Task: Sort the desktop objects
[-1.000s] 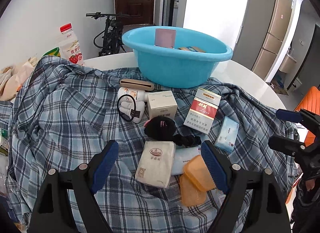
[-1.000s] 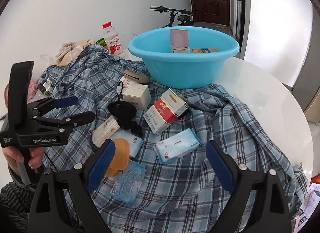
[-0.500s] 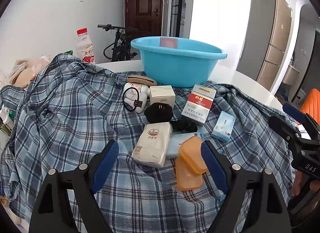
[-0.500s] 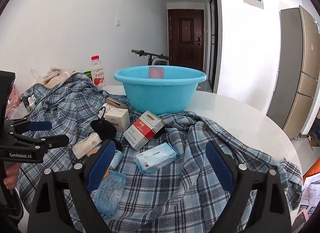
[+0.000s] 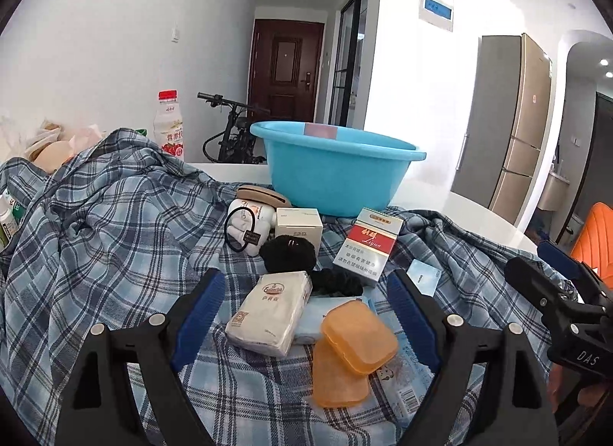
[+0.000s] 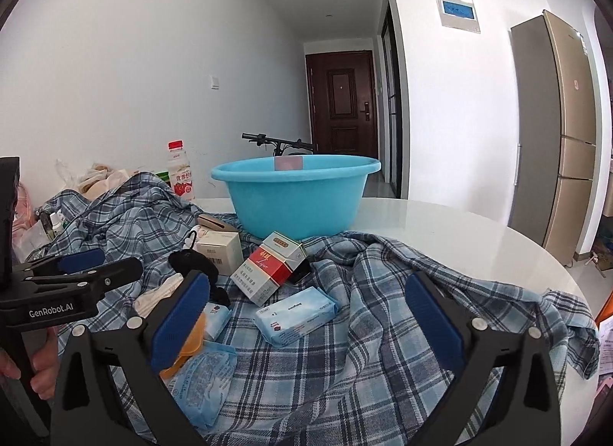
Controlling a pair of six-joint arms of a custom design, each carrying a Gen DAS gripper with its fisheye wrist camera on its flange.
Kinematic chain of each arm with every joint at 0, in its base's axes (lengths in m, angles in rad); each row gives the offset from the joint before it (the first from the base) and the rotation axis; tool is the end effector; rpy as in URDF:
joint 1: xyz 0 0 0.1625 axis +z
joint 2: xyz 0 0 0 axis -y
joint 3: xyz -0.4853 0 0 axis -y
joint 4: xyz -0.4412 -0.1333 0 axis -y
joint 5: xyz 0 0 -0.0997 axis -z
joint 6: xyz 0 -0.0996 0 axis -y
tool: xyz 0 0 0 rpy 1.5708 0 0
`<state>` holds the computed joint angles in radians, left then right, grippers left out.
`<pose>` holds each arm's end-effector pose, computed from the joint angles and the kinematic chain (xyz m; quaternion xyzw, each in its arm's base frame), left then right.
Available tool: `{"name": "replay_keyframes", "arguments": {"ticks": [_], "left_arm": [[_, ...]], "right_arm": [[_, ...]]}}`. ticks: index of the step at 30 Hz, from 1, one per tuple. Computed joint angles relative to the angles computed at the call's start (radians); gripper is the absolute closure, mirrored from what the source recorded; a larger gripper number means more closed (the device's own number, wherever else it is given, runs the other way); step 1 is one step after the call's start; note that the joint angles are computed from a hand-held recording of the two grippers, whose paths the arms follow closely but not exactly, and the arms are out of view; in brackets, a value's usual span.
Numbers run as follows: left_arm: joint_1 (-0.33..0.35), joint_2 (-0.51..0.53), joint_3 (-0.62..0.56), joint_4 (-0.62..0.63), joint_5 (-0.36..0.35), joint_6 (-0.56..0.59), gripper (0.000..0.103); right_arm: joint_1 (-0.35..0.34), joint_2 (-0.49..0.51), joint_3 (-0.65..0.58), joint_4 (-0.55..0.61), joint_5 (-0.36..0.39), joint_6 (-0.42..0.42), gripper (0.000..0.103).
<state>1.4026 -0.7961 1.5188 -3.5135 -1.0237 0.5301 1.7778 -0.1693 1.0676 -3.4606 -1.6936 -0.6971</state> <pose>0.0512 -0.8044 0.2819 0.1246 0.7945 -0.5027 0.3171 0.3015 -0.8466 -0.0715 0.3572 -0.8025 0.4475 0.1675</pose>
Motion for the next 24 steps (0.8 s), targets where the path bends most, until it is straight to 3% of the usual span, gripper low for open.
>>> {"name": "replay_keyframes", "arguments": {"ticks": [1, 7, 16, 24], "left_arm": [[0.000, 0.005, 0.002, -0.025, -0.002, 0.015, 0.006], [-0.002, 0.026, 0.022, -0.190, -0.032, 0.116, 0.000], [0.006, 0.027, 0.049, -0.291, -0.082, 0.144, 0.000], [0.005, 0.031, 0.064, -0.368, -0.108, 0.178, 0.000]], "right_arm": [[-0.002, 0.001, 0.001, -0.004, 0.006, 0.003, 0.001], [-0.008, 0.007, 0.008, -0.031, 0.029, 0.008, 0.001], [-0.010, 0.010, 0.016, -0.054, 0.050, -0.012, 0.001], [0.006, 0.034, -0.003, -0.096, -0.001, -0.069, 0.001]]}}
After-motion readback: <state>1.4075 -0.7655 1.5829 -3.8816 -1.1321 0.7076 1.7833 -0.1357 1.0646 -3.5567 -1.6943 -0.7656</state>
